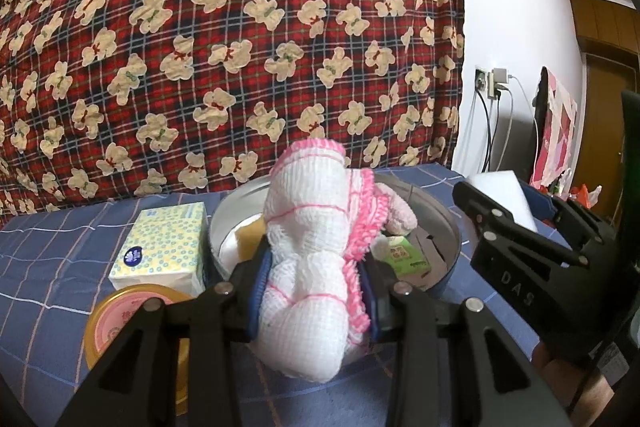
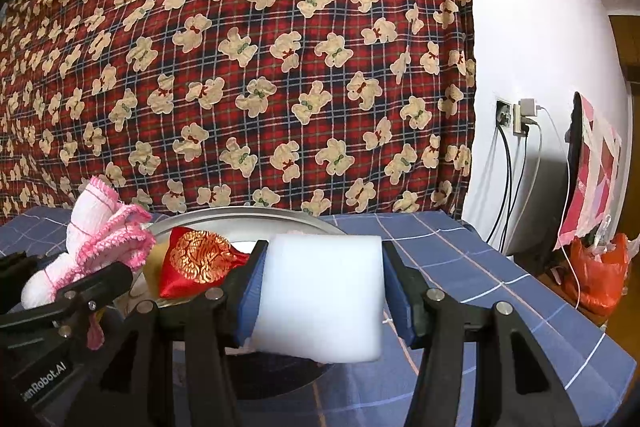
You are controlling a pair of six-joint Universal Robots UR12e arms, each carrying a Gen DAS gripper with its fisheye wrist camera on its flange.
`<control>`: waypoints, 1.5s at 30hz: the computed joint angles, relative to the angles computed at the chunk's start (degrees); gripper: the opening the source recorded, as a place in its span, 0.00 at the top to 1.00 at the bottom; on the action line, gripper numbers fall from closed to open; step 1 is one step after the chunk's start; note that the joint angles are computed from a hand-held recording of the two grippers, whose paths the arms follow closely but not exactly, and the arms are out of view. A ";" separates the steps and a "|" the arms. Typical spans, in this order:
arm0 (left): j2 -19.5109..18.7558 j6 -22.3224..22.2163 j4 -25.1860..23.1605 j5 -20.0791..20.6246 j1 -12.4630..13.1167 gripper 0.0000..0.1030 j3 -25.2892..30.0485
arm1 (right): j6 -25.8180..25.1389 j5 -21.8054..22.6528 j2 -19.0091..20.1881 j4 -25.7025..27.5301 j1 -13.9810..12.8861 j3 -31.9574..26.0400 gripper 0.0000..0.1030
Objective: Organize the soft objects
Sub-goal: 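Carry the sock and sponge over the metal tin and lower them inside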
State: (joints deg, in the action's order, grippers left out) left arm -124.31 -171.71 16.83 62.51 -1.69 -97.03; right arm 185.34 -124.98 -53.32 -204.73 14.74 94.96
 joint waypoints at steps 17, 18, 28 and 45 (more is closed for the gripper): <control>-0.86 -1.89 -1.10 -0.41 0.20 0.64 2.50 | 0.40 1.48 0.17 1.55 -0.98 -2.59 0.45; -0.91 -2.06 -0.99 -0.38 0.27 0.64 2.62 | 0.54 1.47 0.18 1.38 -0.99 -2.68 0.45; -2.22 -2.71 -2.81 1.71 -0.42 0.64 5.63 | 3.72 3.42 1.03 2.93 -1.87 -5.35 0.45; -4.04 0.22 -8.56 5.19 -2.10 0.64 8.45 | 7.60 5.62 2.57 9.91 -2.86 -7.16 0.45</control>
